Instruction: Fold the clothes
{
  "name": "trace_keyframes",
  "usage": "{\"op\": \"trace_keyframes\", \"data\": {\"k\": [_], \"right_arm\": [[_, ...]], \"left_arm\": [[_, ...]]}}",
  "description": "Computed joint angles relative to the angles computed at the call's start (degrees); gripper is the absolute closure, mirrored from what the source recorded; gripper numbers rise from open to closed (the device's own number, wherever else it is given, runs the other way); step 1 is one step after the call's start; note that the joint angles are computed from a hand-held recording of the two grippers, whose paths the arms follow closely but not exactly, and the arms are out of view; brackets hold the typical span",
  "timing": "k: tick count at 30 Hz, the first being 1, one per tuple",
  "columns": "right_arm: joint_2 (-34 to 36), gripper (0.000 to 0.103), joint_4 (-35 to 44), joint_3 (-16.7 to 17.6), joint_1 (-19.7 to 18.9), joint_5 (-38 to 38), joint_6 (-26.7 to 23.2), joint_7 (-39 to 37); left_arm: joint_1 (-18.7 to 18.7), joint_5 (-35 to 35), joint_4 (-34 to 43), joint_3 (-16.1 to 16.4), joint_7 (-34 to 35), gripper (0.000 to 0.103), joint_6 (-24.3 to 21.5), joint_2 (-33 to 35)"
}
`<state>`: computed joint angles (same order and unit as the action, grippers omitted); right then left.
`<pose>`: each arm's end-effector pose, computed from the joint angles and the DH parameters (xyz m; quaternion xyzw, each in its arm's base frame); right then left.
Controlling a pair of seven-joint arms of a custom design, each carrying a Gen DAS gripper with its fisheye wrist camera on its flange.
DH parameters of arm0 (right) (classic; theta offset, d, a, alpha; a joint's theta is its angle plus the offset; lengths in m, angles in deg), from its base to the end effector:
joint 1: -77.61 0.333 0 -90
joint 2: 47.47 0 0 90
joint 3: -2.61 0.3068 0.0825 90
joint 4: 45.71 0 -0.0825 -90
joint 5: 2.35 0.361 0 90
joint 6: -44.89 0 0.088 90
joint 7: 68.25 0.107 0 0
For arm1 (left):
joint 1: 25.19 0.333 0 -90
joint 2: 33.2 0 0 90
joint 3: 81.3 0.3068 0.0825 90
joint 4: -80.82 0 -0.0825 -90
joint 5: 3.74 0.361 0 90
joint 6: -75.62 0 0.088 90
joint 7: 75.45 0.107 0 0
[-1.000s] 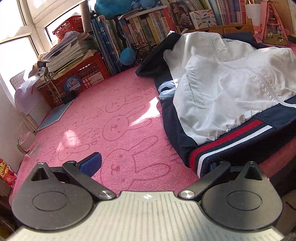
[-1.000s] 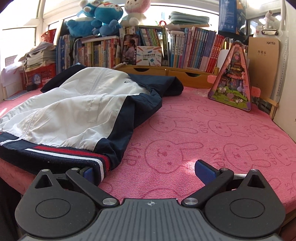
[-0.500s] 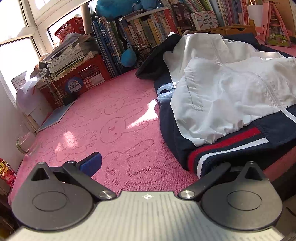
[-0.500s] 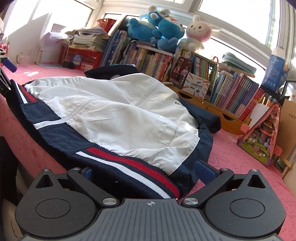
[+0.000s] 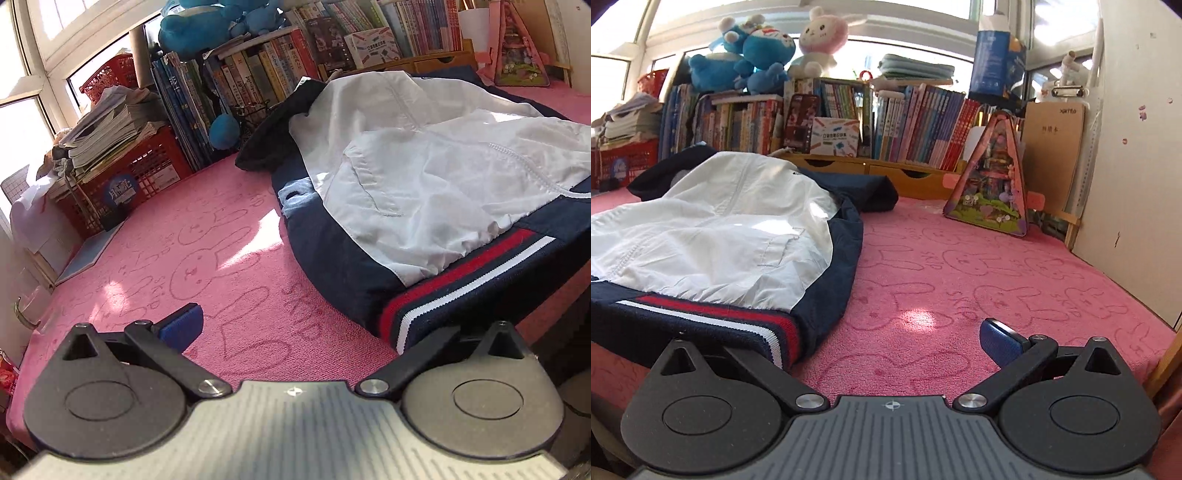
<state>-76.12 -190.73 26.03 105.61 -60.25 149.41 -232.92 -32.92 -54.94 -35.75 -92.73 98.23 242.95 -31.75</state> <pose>0.2780 0.2497 0.4647 -0.3957 0.7388 -0.5153 0.1788 0.5596 -0.1419 0.5173 -0.2508 0.8522 -0.3404 0.3081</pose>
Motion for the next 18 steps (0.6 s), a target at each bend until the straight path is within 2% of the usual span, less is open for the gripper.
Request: {"op": "trace_keyframes", "data": {"k": [2,4,7,8,11,14,16,18], "right_arm": [[0.14,0.0,-0.14,-0.03,0.26,0.1,0.44,0.01],[-1.74,0.0,-1.62,-1.52,0.59,0.08,4.04,0.59],[-7.1,0.0,-6.11,-4.92,0.47,-0.84,15.5,1.98],[-8.66,0.0,-7.35,-5.77,0.33,-1.14,19.0,2.02],[-12.33,0.0,-9.61,-7.85,0.13,-1.04,26.76,-0.98],[-16.52,0.0,-11.35,-9.12,-0.71,-0.31,31.63,-3.47],[-21.38,0.0,-13.75,-10.68,-3.09,-3.26,38.77,-0.51],[-25.54,0.0,-15.51,-11.73,-8.65,-10.33,48.69,6.79]], "left_arm": [[0.16,1.26,0.25,0.21,-1.65,0.0,-0.81,0.16],[0.48,4.55,0.95,0.61,-6.53,0.0,-2.63,0.5],[0.8,9.85,1.68,0.87,-13.89,0.0,-5.3,0.46],[0.93,9.91,1.45,0.79,-13.65,0.0,-6.08,0.02],[1.69,7.13,1.96,1.47,-7.8,0.0,-13.93,-1.33],[1.97,5.95,2.2,2.43,-4.32,0.0,-20.17,-2.43],[2.16,4.91,2.85,3.08,-3.4,0.0,-25.02,-2.91],[2.7,3.15,5.37,3.86,-4.21,0.0,-31.92,-2.19]]}}
